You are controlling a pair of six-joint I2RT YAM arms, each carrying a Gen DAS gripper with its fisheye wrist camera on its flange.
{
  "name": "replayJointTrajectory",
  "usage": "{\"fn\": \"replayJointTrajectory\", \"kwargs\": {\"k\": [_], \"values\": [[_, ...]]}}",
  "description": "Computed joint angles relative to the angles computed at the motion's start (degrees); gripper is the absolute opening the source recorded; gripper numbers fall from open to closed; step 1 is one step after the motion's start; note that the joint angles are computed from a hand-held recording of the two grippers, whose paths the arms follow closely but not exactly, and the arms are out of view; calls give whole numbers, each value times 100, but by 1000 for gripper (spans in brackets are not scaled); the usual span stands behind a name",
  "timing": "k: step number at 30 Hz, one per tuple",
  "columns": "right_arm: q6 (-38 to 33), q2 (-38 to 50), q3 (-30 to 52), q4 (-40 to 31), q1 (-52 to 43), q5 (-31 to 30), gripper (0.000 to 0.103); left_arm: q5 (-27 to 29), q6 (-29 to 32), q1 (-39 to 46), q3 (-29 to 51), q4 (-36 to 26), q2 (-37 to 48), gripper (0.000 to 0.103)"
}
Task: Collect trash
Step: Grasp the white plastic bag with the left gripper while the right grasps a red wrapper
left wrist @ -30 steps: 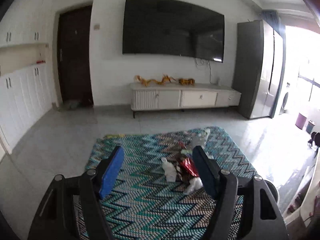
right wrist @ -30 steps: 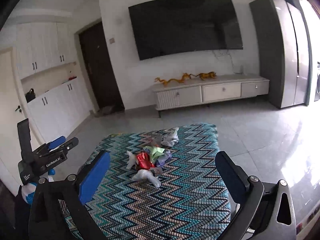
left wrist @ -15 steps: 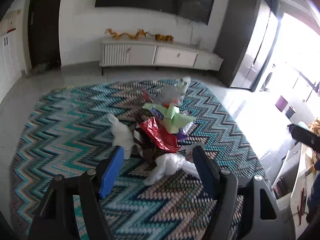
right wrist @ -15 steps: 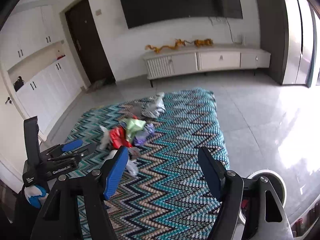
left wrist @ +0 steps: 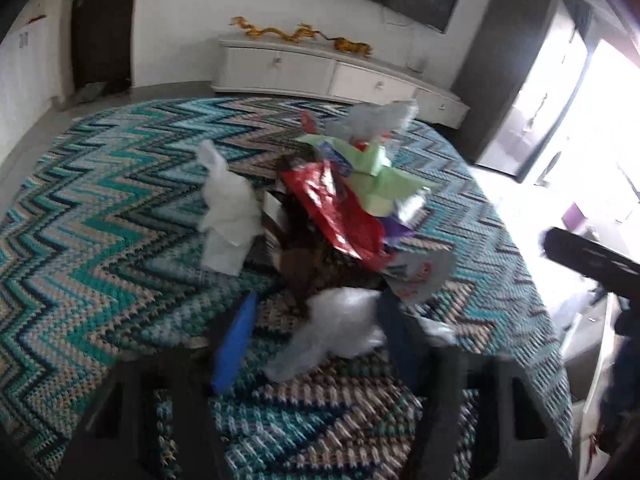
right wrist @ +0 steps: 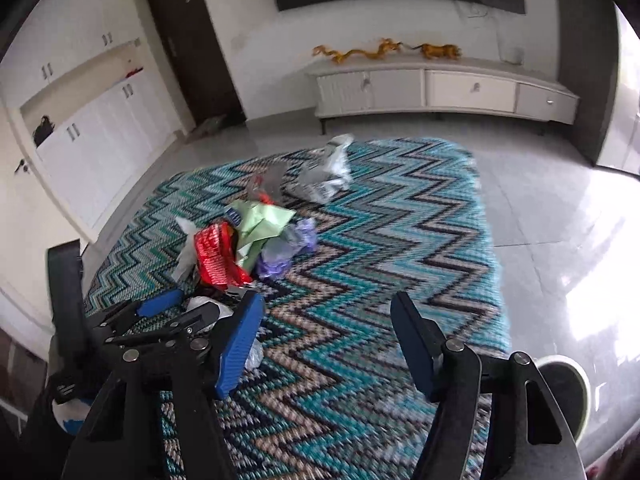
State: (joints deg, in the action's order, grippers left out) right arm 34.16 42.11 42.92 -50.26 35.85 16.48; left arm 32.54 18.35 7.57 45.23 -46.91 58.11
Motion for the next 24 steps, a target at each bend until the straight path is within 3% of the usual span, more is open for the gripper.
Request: {"fn": "replayJointTrajectory", "kwargs": {"k": [3, 14, 18, 20, 24], "values": [[-196, 335, -110, 463, -52, -351, 55, 475, 613, 369, 74, -446, 12, 30], [-982, 2090, 205, 1925, 391, -740, 51, 1444, 2705, 2427, 536, -1922, 335, 26], [-1239, 2616, 265, 2127, 325, -678, 51, 1535, 3184, 2964, 706, -2185, 512, 26], [-1295, 2746, 263, 2277, 283, -695, 50, 1535, 3117, 3014, 788, -2149, 563, 26], [-1372, 2907, 230, 2515, 150, -830, 41, 1603, 3195, 3157, 855, -2203, 668, 26]]}}
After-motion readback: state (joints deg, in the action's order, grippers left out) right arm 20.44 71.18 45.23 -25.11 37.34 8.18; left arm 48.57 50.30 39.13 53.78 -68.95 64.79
